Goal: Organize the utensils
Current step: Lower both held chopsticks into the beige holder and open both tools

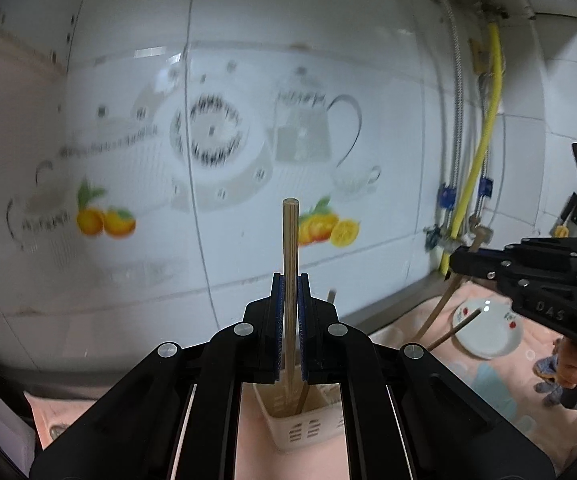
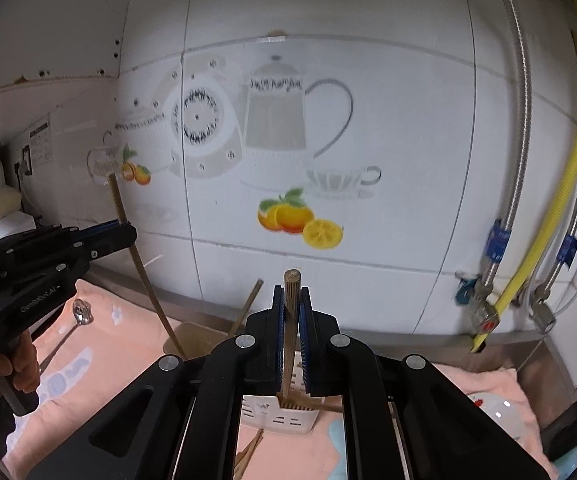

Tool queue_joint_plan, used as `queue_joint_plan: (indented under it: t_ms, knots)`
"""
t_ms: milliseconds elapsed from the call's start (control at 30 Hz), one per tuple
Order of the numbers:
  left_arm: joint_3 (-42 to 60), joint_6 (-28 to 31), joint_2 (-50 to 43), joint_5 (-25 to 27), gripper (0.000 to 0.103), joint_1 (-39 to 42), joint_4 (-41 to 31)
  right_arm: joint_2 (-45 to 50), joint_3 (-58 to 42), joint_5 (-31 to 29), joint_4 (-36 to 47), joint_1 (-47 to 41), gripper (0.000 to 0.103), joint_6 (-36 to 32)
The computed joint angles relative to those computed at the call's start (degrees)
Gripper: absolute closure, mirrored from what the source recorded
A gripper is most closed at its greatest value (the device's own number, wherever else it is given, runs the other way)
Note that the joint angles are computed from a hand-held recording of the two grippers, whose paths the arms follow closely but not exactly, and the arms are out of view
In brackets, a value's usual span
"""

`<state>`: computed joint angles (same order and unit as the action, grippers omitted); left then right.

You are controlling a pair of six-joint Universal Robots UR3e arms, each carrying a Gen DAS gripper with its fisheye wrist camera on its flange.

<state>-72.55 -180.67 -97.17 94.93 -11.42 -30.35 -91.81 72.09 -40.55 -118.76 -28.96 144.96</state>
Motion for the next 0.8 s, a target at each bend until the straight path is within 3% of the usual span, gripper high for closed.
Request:
queue_joint_plan:
  t_ms: [433, 533, 667, 800]
  knots:
    - [-5.22, -0.05, 2.57, -0.07, 0.096, 0.53, -1.46, -0.1, 2.58, -2.71, 0.67, 0.91, 0.096, -1.07]
    - [-7.29, -0.57, 5.09, -0.32, 0.094, 0.75, -1.68, -2.66, 4.26, -0.98, 1.64, -1.12, 0.089, -2.24]
    - [-12.09, -0.77, 9.89, 0.44, 0.088, 0.43, -1.37, -8.52, 7.96, 2.78, 6.55, -5.63, 0.086, -6.8]
    - [-18.45, -0.92, 15.4, 1.01, 0.083, 0.23, -0.91, -17.0, 13.64, 6.46, 18.73, -11.84, 0.086, -17.89]
